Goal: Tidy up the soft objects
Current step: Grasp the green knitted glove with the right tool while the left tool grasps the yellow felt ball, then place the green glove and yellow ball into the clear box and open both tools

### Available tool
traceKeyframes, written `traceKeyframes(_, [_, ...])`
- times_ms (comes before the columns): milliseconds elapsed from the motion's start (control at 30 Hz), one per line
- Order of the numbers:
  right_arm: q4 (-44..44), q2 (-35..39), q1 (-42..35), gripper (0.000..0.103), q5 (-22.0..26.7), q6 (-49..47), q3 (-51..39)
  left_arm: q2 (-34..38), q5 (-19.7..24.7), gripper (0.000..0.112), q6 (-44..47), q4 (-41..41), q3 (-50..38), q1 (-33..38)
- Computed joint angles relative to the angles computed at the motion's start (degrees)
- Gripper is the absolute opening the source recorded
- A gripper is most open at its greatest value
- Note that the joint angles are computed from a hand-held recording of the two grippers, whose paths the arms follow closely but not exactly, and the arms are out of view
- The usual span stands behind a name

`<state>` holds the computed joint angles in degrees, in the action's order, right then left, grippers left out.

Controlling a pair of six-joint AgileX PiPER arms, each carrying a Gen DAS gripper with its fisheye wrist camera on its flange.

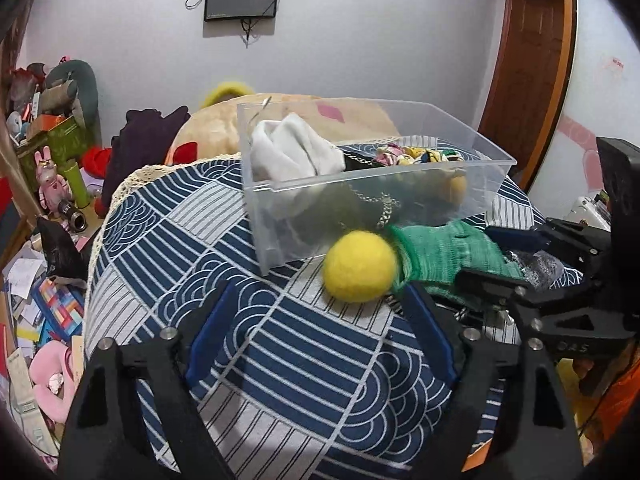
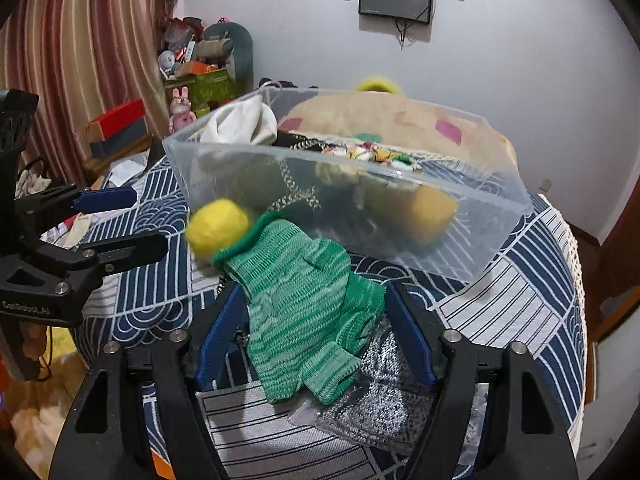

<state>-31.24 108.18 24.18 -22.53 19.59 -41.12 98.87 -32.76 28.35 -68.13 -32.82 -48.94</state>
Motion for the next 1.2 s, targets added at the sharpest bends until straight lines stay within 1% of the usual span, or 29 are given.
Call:
traceKeyframes(33, [0.01,0.21,0.07,0.05,0.35,-0.18,-0.29,0.43,0.22,0.078,0.0,0.32,-0.48,0.18])
traceKeyframes(67, [-0.51,0.33,-0.01,0.043,0.47,0.15,-0.44,0.83,0.49,0.076,0.02,0.59,-0.95,0.35])
traceKeyframes(100, [-1.67,0.15,-0.25,0.04,0.7,1.1,-0.44,1.15,0.83,0.074,-0.11,0.96,-1.32,0.56])
traceKeyframes(167, [-1.83,-0.35,-0.59,0.027,0.21,1.16,-0.1,1.76,1.77,0.072,-1.13,2.51,-1.95,1.31])
traceKeyframes(233, [-2.39,-1.48,-1.22,0.02,-0.86,1.71,1.04,2.37,2.49,0.07,-1.88,3.72,-2.61,2.06])
traceKeyframes(300, [-1.73,-2.63,-1.85,0.019,-1.88,1.13,2.16,2.92,3.24,0.067,-3.05,5.28,-3.29,2.86])
traceKeyframes(400, [-0.41,-4.28,-3.1,0.018,-3.79,-0.17,3.99,3.94,4.64,0.061,-4.57,8.01,-4.63,4.07])
traceKeyframes(500, [-0.68,-6.02,-4.66,0.017,-5.78,0.07,5.89,5.09,6.83,0.049,-6.33,11.73,-6.0,5.17])
traceKeyframes(533, [-0.5,-6.57,-5.01,0.016,-6.22,-0.12,6.38,5.5,7.15,0.044,-5.68,11.36,-6.45,5.17])
traceKeyframes(600, [-0.97,-7.82,-5.97,0.016,-7.32,0.08,7.61,5.74,6.01,0.043,-4.49,10.18,-6.5,4.4])
traceKeyframes(733, [-2.84,-10.66,-8.14,0.016,-9.53,1.45,9.77,3.96,3.98,0.041,-6.47,11.63,-4.39,2.8])
traceKeyframes(833, [-3.02,-12.65,-8.87,0.016,-10.14,1.98,10.6,1.95,1.47,0.041,-2.38,6.86,-3.52,0.48])
traceKeyframes(967, [0.45,-14.95,-8.48,0.016,-10.68,-0.65,11.6,-1.06,-0.82,0.041,1.66,2.56,-3.19,-1.58])
traceKeyframes(1200, [2.36,-15.73,-8.09,0.016,-9.83,-0.71,8.75,-6.51,-4.41,0.041,7.54,-1.12,-3.41,-2.49])
